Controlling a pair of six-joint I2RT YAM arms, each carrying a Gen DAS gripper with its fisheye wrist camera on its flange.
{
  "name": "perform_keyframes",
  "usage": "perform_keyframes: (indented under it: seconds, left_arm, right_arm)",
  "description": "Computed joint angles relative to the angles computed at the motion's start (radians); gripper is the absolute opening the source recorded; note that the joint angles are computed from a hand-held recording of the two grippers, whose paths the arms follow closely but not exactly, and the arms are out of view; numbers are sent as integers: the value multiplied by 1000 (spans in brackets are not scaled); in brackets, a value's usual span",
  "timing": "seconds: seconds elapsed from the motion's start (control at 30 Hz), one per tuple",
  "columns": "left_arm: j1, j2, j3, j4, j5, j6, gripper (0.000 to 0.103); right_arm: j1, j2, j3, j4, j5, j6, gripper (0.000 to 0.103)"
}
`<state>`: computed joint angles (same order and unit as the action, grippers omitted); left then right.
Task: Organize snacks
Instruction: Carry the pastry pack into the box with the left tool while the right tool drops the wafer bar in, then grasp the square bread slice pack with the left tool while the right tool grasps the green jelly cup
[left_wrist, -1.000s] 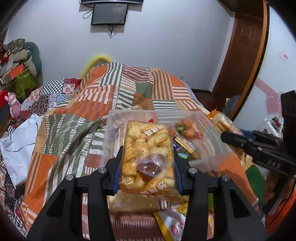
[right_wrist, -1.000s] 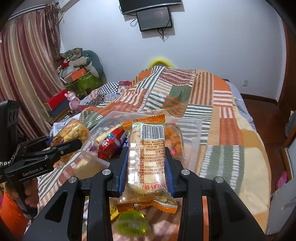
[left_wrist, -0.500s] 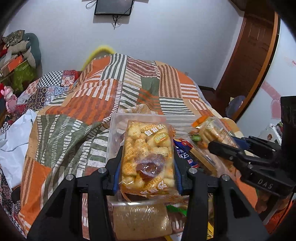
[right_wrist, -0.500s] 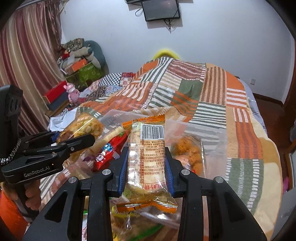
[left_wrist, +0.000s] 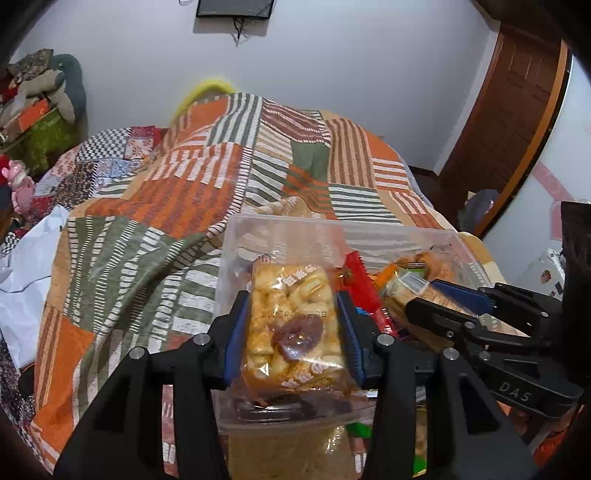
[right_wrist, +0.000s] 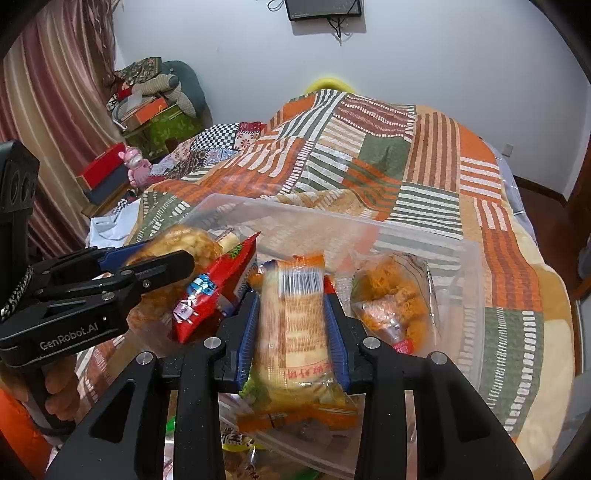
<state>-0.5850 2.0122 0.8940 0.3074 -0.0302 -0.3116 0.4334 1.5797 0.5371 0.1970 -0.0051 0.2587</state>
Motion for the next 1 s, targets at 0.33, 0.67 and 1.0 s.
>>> perform_keyframes:
  seconds: [0.33,0.67,1.0]
  left_arm:
    - [0,-112,-84,8,4,-7,47]
    - [-73,-302,-238,5,-100,16,75]
    - [-139,-406,-366,-35,-116,-27,83]
  right_arm:
    - [9,-128,-47,-43,12,5,44]
    - [52,-409,-152,-152,71,40,54]
    - [196,-686,-259,-314,237,128,68]
